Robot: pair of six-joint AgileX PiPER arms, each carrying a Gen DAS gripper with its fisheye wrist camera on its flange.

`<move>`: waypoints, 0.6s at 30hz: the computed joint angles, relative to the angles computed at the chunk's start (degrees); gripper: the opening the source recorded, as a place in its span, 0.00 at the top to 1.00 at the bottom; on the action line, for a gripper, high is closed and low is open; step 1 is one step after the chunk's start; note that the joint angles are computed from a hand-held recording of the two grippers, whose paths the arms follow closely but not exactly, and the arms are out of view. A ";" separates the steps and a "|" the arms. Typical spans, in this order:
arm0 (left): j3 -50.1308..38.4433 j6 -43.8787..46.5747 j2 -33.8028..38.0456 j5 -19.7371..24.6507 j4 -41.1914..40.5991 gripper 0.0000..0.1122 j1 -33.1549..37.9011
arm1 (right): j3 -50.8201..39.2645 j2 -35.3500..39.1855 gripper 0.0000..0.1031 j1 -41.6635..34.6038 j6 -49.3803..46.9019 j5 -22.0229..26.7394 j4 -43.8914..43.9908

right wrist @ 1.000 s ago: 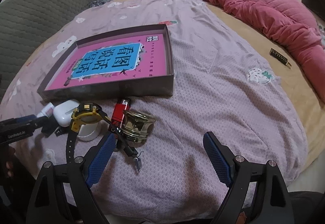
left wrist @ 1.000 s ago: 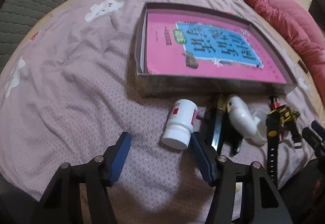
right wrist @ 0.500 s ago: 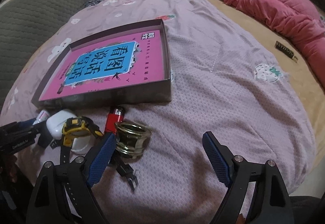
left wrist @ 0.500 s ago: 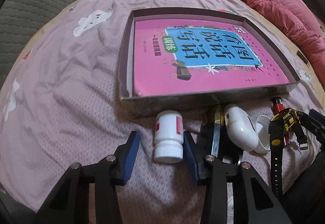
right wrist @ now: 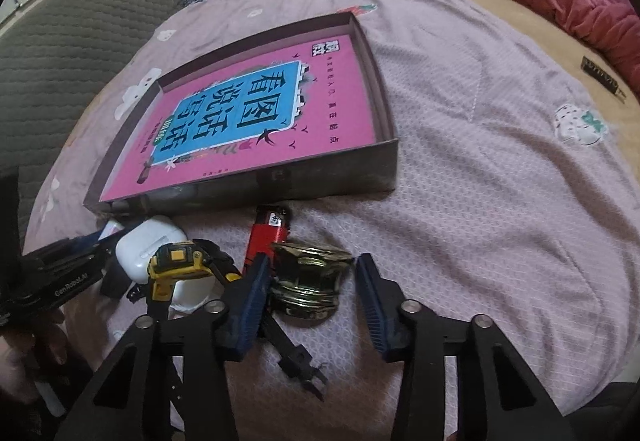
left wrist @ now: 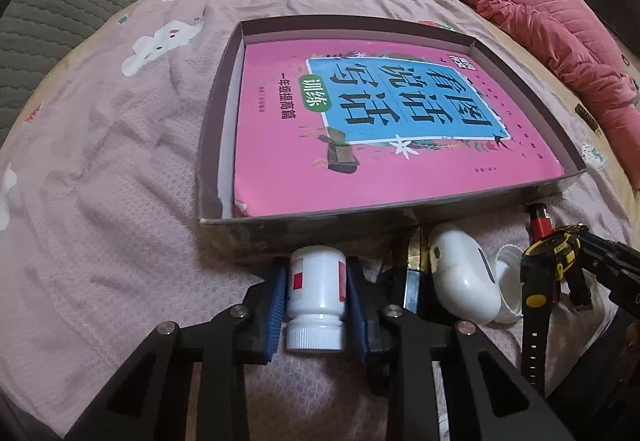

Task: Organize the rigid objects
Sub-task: 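Grasp the white pill bottle with the left gripper while the right grasps the brass knob, then carry the pill bottle and brass knob into the grey tray and lower them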

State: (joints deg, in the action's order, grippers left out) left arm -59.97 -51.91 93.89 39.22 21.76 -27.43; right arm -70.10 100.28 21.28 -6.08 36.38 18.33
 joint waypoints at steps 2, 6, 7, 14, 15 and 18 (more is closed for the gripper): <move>0.09 -0.19 0.13 -0.49 0.07 0.75 0.00 | -0.71 0.53 0.57 -0.07 -0.28 0.05 0.04; 0.47 -0.15 0.05 -1.74 -0.59 0.76 0.46 | -0.06 -0.67 0.58 0.24 -0.37 -1.38 -1.02; 0.62 -0.09 -0.07 -2.03 -0.87 0.76 0.61 | 0.00 -1.05 0.58 0.40 -0.16 -1.96 -1.68; 1.25 1.07 -1.35 -3.07 -2.75 0.76 1.40 | 2.41 -5.45 0.58 1.70 -0.56 -7.49 -4.25; 1.40 0.96 -1.70 -3.22 -2.60 0.76 1.37 | 2.59 -5.76 0.58 1.77 -0.70 -7.83 -4.13; 1.67 -0.52 -3.16 -3.26 -0.84 0.76 0.57 | 2.58 -6.29 0.58 1.99 -0.27 -8.26 -4.80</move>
